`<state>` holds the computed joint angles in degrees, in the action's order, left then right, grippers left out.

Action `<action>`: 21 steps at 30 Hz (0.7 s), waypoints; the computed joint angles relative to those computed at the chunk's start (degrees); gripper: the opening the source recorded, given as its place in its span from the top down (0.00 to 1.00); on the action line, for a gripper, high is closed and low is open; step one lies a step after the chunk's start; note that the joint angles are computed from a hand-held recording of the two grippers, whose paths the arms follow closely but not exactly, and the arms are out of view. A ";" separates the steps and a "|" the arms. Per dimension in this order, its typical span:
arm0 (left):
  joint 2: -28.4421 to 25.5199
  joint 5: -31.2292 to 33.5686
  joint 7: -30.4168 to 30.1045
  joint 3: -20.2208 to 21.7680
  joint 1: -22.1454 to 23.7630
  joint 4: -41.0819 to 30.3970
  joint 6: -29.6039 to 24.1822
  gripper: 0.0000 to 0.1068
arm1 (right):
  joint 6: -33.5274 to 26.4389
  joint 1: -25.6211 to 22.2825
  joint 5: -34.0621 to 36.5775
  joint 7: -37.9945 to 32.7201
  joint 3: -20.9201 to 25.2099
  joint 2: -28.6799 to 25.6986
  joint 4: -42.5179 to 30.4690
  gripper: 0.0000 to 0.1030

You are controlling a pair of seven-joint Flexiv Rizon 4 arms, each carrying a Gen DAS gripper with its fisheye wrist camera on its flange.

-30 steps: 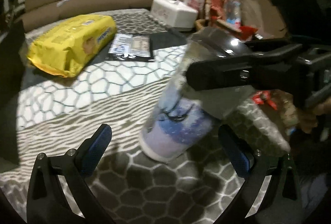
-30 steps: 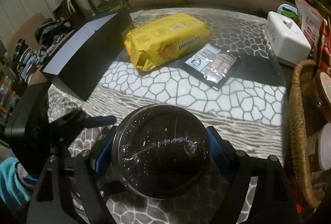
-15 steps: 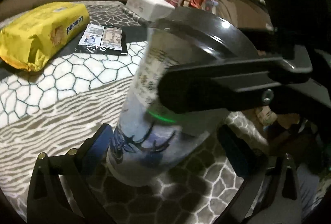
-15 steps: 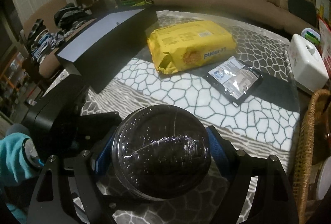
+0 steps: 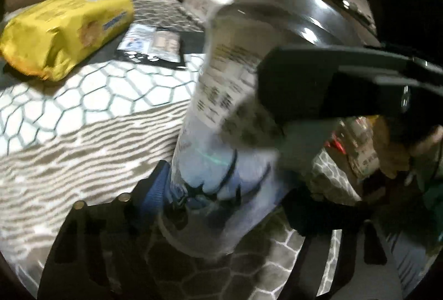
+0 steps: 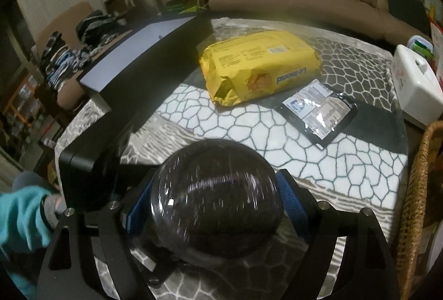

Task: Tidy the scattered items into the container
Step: 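Close the left gripper around the cup body while the right gripper holds the lid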

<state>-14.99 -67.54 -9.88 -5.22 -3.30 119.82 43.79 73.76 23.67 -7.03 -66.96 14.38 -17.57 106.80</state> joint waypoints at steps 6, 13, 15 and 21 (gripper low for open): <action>0.54 -4.89 -0.64 -0.50 -1.82 2.00 7.15 0.47 | 7.79 -2.86 7.19 5.89 2.32 -0.56 2.93 0.13; 1.66 -7.33 1.85 -0.90 -4.22 3.17 11.82 0.47 | 8.86 -3.03 9.16 10.81 1.92 -2.15 3.16 0.25; 1.46 -6.75 1.28 -0.68 -4.11 3.09 11.35 0.47 | 8.28 -3.51 10.41 13.32 1.93 -2.97 2.60 0.20; 2.44 -5.50 1.20 -0.90 -5.42 4.49 13.31 0.47 | 7.94 -8.96 21.84 16.48 8.11 -6.41 -0.78 0.15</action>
<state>-12.55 -73.04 -8.68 -6.13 -8.72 124.31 57.10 81.71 14.72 14.82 -50.48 22.50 -23.98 106.02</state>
